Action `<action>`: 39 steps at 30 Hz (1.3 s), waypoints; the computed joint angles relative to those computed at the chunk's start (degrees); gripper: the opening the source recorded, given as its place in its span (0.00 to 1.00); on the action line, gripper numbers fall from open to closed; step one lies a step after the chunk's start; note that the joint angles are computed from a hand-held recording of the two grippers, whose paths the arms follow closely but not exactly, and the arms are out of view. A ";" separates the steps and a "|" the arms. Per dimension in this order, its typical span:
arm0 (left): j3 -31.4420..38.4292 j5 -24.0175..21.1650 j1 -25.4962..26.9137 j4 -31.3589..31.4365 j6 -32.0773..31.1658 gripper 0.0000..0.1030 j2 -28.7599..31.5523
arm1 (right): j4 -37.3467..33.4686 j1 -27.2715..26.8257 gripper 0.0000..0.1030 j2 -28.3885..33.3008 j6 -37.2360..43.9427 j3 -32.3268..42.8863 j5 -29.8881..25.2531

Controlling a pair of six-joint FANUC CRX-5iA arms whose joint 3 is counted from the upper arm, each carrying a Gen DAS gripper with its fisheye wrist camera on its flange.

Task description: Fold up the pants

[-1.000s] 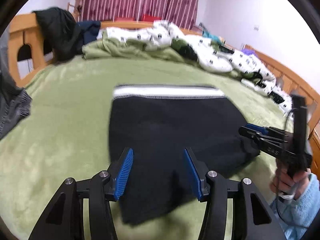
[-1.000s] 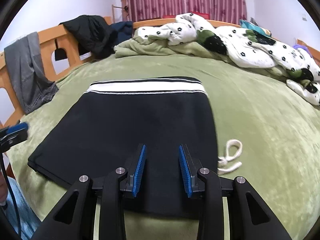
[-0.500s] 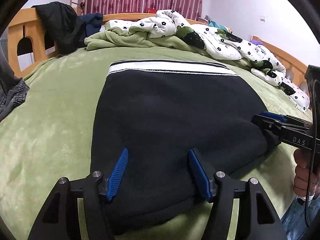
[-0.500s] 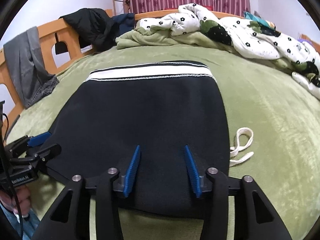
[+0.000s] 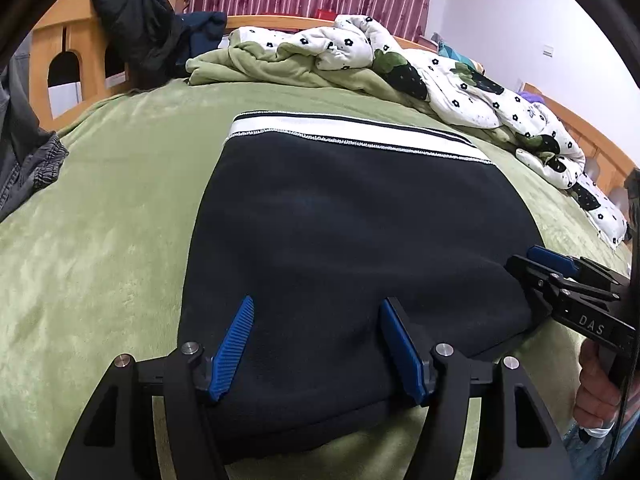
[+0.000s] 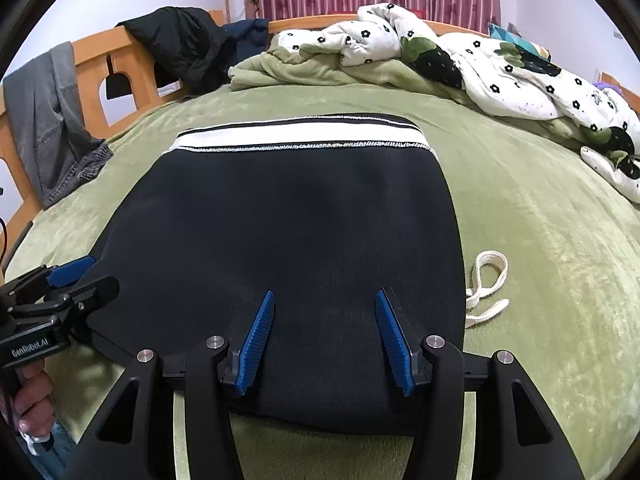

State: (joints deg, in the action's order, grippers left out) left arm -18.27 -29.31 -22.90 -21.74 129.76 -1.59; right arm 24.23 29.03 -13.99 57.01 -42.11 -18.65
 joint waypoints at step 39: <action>25.23 -8.93 6.22 6.42 -6.72 0.61 11.63 | -11.61 -3.00 0.48 9.65 13.14 25.73 -8.04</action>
